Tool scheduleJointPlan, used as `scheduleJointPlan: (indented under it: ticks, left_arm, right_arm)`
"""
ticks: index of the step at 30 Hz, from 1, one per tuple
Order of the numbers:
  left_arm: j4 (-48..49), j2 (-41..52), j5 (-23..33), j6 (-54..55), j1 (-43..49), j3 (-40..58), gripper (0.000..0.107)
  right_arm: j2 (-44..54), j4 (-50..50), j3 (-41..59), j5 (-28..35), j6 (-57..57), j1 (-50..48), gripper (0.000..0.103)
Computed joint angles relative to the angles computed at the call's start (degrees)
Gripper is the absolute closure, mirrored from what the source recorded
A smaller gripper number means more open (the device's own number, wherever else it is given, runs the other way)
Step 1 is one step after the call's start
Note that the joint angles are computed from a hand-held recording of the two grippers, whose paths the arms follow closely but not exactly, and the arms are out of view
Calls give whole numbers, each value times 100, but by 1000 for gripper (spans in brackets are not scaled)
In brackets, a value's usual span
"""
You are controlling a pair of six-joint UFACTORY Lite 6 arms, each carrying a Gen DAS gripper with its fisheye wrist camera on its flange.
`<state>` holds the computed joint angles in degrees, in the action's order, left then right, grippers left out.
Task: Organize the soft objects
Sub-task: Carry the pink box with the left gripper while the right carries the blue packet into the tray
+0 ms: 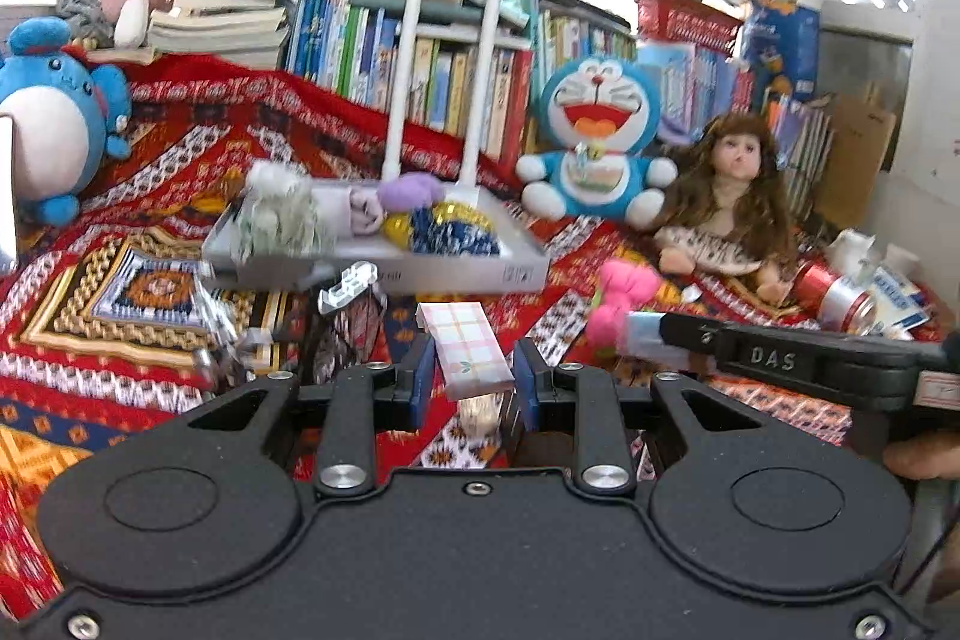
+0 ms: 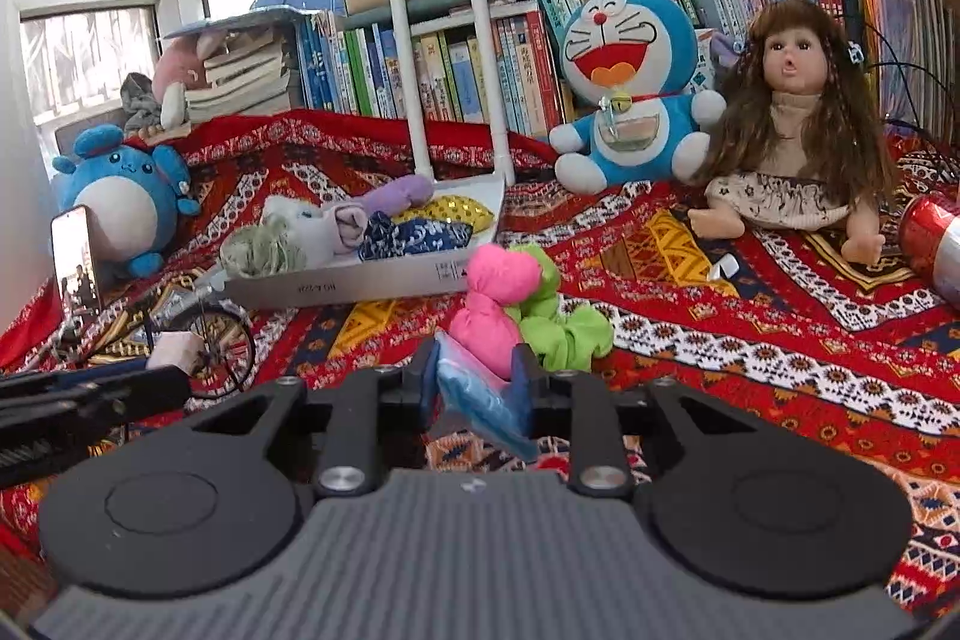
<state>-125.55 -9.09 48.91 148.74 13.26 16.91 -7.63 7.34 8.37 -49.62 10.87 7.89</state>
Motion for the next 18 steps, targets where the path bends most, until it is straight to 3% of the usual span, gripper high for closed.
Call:
scheduleJointPlan:
  ticks: [4, 8, 18]
  left_arm:
    - [1442, -70, 97, -1392, 519, 762, 81]
    - [2678, 602, 335, -2960, 927, 2193, 81]
    - [4078, 2483, 243, -4684, 1013, 5479, 81]
  right_arm:
    - [-515, -796, 196, 485, 608, -338, 74]
    - [-709, -1206, 699, 945, 908, -402, 74]
    - [794, -2894, 2921, 1650, 2771, -591, 74]
